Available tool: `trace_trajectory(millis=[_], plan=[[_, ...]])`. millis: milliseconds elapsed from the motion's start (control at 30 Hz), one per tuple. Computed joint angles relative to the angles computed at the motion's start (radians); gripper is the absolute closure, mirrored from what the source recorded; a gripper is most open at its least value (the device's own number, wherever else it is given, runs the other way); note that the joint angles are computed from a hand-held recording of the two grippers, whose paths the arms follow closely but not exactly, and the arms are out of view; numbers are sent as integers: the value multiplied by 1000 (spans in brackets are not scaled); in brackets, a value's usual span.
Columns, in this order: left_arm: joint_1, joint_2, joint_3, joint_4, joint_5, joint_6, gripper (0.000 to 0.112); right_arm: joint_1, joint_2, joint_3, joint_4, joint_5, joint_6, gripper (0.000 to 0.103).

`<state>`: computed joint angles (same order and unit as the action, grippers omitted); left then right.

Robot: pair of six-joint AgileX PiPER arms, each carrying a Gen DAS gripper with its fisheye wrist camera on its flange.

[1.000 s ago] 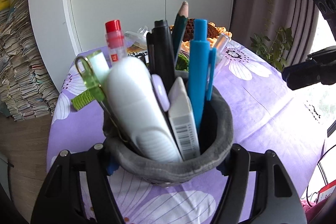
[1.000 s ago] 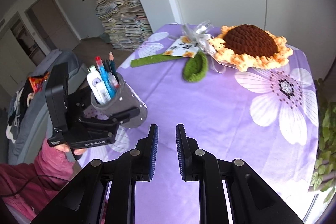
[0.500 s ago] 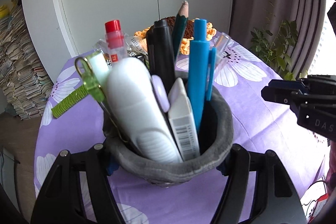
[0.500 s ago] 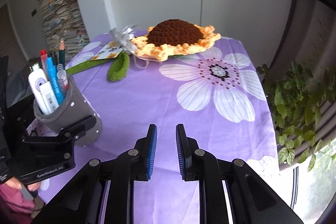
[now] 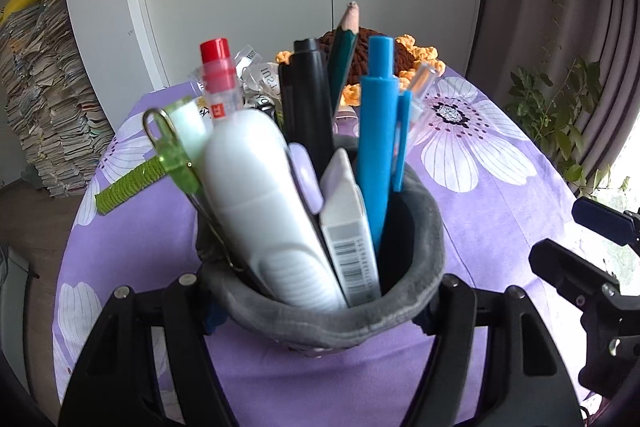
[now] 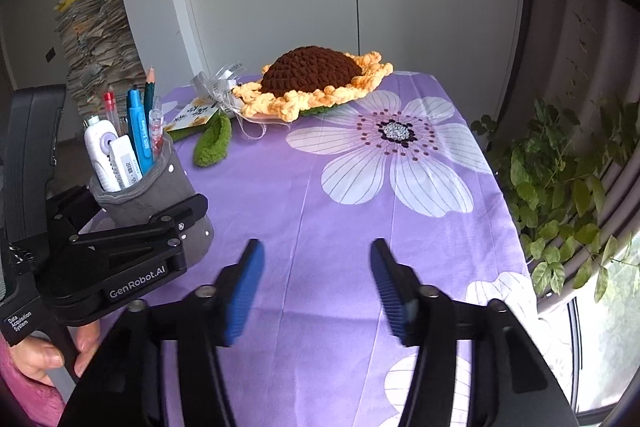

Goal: Organize stationery
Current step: 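Lower the pen cup onto the table with the left gripper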

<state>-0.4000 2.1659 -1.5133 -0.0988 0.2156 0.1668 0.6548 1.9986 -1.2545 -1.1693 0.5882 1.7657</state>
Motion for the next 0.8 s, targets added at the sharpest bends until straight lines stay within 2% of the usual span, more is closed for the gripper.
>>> trace_trajectory(millis=[67, 133, 267, 467, 800], plan=[[-9, 4, -4, 32, 1, -36, 44, 12, 2, -1, -44, 31, 45, 36], [-11, 0, 5, 63, -10, -61, 44, 5, 3, -9, -39, 25, 45, 36], [0, -2, 9, -3, -12, 5, 44, -28, 6, -10, -27, -30, 75, 36], [10, -2, 9, -45, -11, 42, 44, -29, 22, -24, -26, -24, 65, 36], [-10, -3, 17, 127, -22, -147, 44, -28, 30, -37, -35, -16, 86, 36]])
